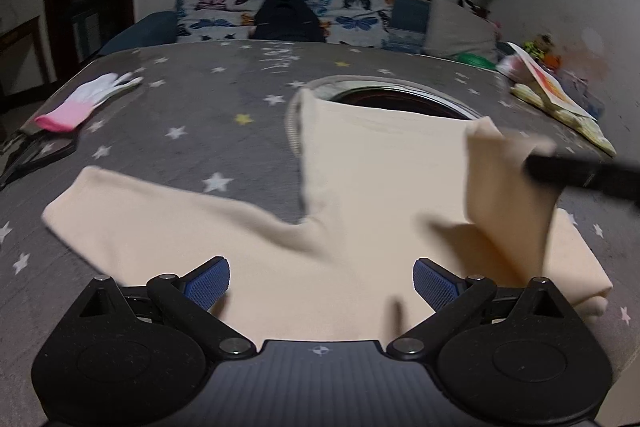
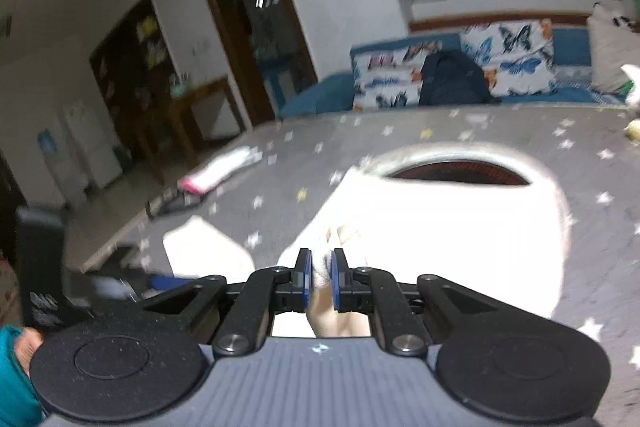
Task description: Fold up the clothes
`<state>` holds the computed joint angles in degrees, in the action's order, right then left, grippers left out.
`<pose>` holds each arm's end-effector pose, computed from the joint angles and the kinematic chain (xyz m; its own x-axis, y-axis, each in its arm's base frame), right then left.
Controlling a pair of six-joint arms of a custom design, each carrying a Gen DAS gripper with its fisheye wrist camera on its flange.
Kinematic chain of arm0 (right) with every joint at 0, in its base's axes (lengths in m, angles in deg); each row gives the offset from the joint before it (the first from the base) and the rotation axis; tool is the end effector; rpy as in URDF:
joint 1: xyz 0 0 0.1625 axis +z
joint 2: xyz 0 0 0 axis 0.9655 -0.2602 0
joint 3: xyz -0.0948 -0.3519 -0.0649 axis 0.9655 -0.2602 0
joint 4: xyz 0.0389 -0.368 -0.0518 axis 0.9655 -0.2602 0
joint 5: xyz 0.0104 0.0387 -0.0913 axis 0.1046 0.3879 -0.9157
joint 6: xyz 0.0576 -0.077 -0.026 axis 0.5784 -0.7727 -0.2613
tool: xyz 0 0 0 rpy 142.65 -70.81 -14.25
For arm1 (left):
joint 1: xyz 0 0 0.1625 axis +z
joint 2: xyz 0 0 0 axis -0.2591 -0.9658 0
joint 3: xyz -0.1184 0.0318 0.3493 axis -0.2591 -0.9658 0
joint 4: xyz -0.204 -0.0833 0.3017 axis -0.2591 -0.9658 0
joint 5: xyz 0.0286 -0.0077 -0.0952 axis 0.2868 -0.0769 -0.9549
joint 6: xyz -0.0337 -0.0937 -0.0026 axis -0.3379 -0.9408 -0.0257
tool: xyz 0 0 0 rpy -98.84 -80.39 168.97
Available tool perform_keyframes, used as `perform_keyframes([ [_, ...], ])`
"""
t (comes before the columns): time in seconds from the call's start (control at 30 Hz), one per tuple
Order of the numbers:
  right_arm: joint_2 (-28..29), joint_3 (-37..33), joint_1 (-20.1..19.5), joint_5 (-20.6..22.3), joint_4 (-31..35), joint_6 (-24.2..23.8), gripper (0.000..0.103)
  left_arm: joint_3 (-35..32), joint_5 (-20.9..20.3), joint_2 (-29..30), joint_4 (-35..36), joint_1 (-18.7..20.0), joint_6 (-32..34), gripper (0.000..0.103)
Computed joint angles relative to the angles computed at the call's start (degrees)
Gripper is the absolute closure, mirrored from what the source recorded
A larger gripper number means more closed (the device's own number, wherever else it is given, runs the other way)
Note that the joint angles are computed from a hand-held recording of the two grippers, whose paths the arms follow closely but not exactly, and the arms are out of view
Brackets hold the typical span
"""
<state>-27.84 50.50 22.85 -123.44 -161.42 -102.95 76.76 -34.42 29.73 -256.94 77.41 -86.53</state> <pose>0.2502 -0.7565 0.0472 -0.6263 -0.7511 0.2088 -0.7586 0.5254 -0.3854 -0.0948 -0.6562 0.1837 -0.7350 -0.3470 -0.5826 0.2844 0.6221 -0.7294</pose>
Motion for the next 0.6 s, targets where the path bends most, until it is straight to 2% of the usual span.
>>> perform_keyframes([
  [0.1, 2.2, -2.1, 0.3, -1.7, 2.1, -0.5, 0.093, 0.0, -0.2, -0.1, -0.2, 0.1, 0.0, 0.003],
  [0.23, 3.3, -3.4, 0.2, -2.2, 4.2, -1.4, 0.081, 0.0, -0.5, -0.2, -0.4, 0.3, 0.1, 0.003],
  [0.27, 3.4, -3.6, 0.1, -2.3, 4.3, -1.8, 0.081, 0.0, -0.5, -0.2, -0.5, 0.3, 0.1, 0.003],
  [0.4, 0.5, -0.9, -0.7, -3.3, 2.7, -3.5, 0.081, -0.3, -1.2, 0.0, -1.1, 0.3, 0.9, 0.003],
  [0.47, -0.8, 1.0, -1.4, -5.6, 0.3, -5.2, 0.081, -0.7, -1.8, 0.4, -1.6, 0.2, 1.8, 0.003],
  [0.6, -2.5, 2.9, -3.0, -10.8, -2.9, -4.7, 0.081, -1.8, -3.6, 1.6, -2.8, -0.2, 4.4, 0.003],
])
